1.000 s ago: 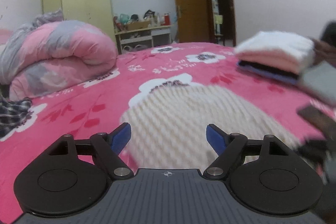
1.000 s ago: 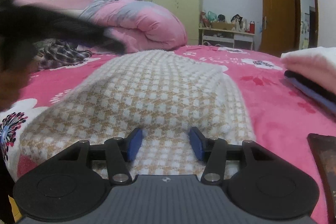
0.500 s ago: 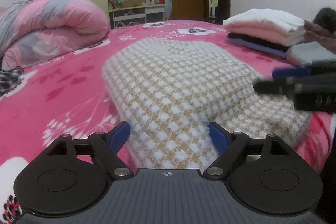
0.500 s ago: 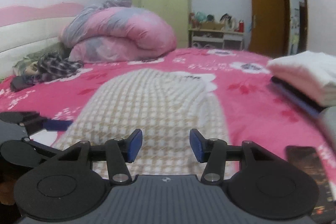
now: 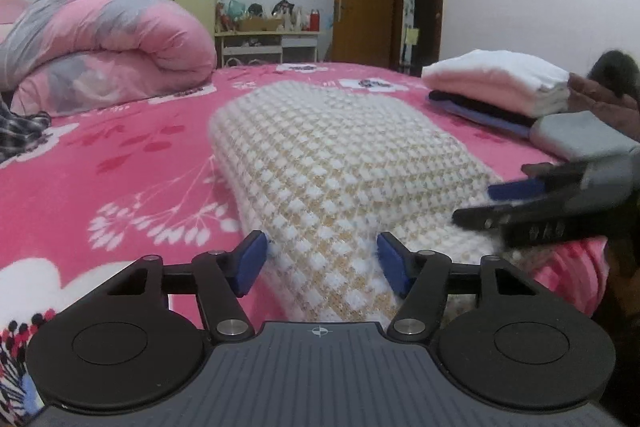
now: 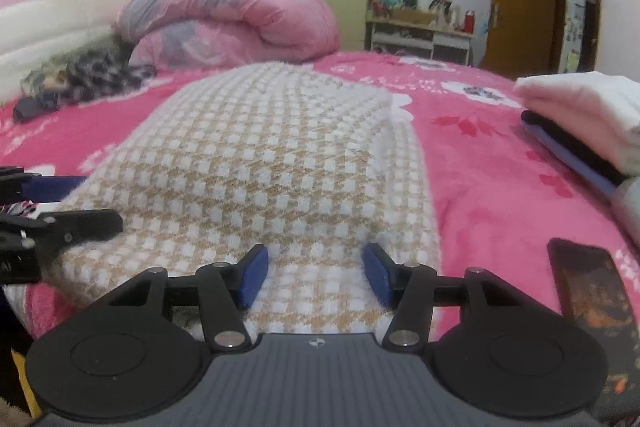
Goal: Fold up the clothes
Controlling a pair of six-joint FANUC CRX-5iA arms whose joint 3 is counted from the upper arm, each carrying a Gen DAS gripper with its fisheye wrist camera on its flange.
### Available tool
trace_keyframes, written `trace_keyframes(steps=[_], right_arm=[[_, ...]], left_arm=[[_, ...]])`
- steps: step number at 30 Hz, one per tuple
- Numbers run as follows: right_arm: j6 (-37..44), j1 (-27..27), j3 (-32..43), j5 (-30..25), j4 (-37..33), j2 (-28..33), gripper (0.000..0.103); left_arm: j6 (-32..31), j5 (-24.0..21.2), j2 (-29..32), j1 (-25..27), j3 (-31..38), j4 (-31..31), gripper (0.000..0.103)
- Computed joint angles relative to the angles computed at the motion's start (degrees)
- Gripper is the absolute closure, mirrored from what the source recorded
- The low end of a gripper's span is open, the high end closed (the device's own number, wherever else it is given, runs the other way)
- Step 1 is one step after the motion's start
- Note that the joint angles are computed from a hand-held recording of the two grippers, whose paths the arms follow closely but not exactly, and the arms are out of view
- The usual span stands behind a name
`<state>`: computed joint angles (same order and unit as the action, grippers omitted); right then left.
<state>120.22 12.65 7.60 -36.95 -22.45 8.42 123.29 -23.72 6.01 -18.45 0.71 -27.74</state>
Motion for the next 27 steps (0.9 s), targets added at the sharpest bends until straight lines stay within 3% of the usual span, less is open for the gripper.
trace_keyframes(steps=[2,5,7,12,14,16,18,20,22,24,27], right_arm=[[-1.87,0.01,2.64,-1.93,0.58,0.14,0.048],[3.40,-1.38,5.14,-1.71,-6.50,-0.45,0.048],[3.55,-0.85,5.64,-1.80,-6.00,0.74,0.048],[5.93,-0.41,7.32,-6.79,-3.27,3.88,0.044],[3.79,-0.22,9.67,-9.82,-1.41,4.36,0.045],[3.78,-0.22,10.06,-8.41,-1.36,3.50,0.045],[4.65,-0.56,10.42,-5.92,-2.99,3.15,0.045],[3.53,-0.68,11.32,-3.43,-4.08,4.09,0.045],[0.18,-0.78,14.07,-5.58,-3.43,7.38,0.045],[-0.92,-1.44,15.71,-7.54,-4.22,10.06,0.044],[-0.79,-2.64,17.71,-9.94,-5.72,11.09,0.043]], left_arm=[[-1.16,0.73,-0.07,0.57,-0.49,1.55,0.039],[-0.60,1.51,-0.31,0.65,-1.10,1.18,0.039],[-0.77,1.60,-0.40,0.71,-1.23,1.55,0.039],[-11.66,4.34,-2.03,2.81,-3.61,9.24,0.041],[-10.38,5.20,-3.25,2.31,-3.00,5.15,0.041],[-8.40,6.66,-3.66,1.87,-1.91,1.04,0.041],[-11.13,8.07,-2.53,2.50,-0.62,3.12,0.041],[-13.46,6.39,0.31,2.72,2.42,5.11,0.041],[-14.89,-0.04,4.10,2.63,6.96,6.91,0.040],[-18.02,0.61,5.16,4.05,6.28,12.24,0.037],[-19.15,-0.49,5.17,4.11,6.61,13.00,0.038]])
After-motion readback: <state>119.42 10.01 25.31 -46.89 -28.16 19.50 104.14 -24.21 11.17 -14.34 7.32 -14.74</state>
